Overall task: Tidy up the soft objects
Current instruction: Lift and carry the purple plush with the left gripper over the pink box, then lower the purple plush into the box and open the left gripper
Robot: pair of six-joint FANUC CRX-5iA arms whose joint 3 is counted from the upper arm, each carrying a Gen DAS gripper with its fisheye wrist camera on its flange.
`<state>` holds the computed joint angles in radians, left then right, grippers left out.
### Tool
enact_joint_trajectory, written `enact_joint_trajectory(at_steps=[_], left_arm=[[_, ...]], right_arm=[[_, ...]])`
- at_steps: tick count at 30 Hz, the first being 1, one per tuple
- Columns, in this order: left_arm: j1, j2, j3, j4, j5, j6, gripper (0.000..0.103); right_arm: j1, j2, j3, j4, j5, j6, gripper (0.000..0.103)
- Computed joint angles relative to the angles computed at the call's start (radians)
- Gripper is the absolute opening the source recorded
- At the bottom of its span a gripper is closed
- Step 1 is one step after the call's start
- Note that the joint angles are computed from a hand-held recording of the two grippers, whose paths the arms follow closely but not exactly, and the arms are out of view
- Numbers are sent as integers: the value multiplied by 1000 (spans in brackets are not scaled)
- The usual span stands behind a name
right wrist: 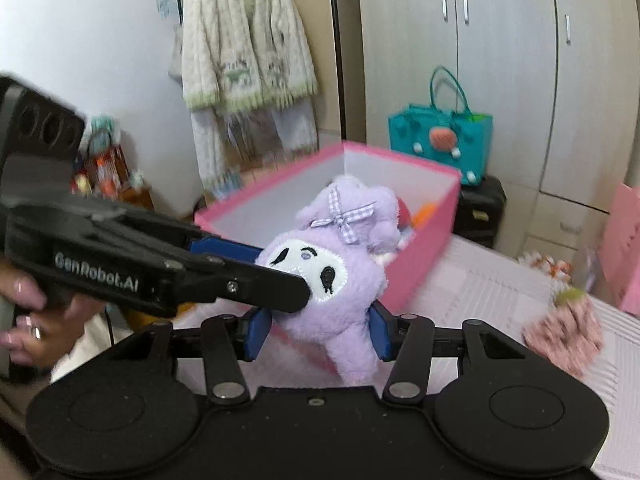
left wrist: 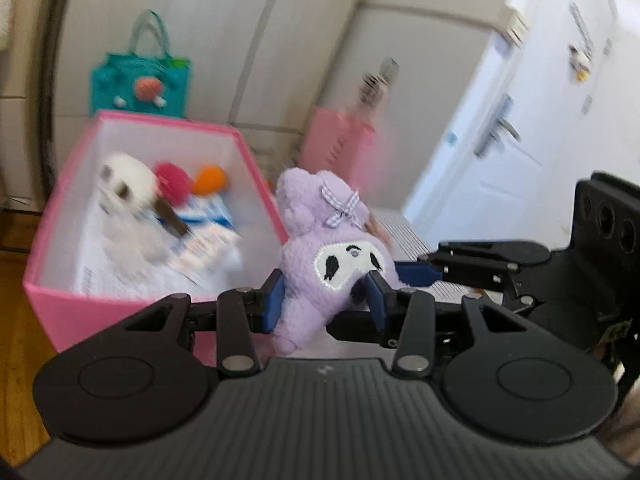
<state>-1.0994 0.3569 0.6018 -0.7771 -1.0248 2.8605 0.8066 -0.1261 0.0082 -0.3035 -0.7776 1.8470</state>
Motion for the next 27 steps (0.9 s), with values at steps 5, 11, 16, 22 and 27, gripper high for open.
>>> enact_joint_trajectory(at_steps=[5, 11, 16, 22, 27], left_arm=[[25, -17, -6, -72, -51, 100, 44], [124, -7, 10, 25, -89, 47, 45], [160, 38, 59, 75, -182, 4, 45], [114, 120, 201, -20, -404, -1, 62], [47, 149, 293, -136, -491, -85, 62]], right_arm=[[-20, 121, 132, -94, 12, 104, 55], [-48, 307, 353, -155, -112, 173, 55], [-67, 425, 473, -189, -210, 141, 55], [-69, 471, 517, -197, -262, 137, 64], [-56, 406, 443, -164, -197, 219, 65]])
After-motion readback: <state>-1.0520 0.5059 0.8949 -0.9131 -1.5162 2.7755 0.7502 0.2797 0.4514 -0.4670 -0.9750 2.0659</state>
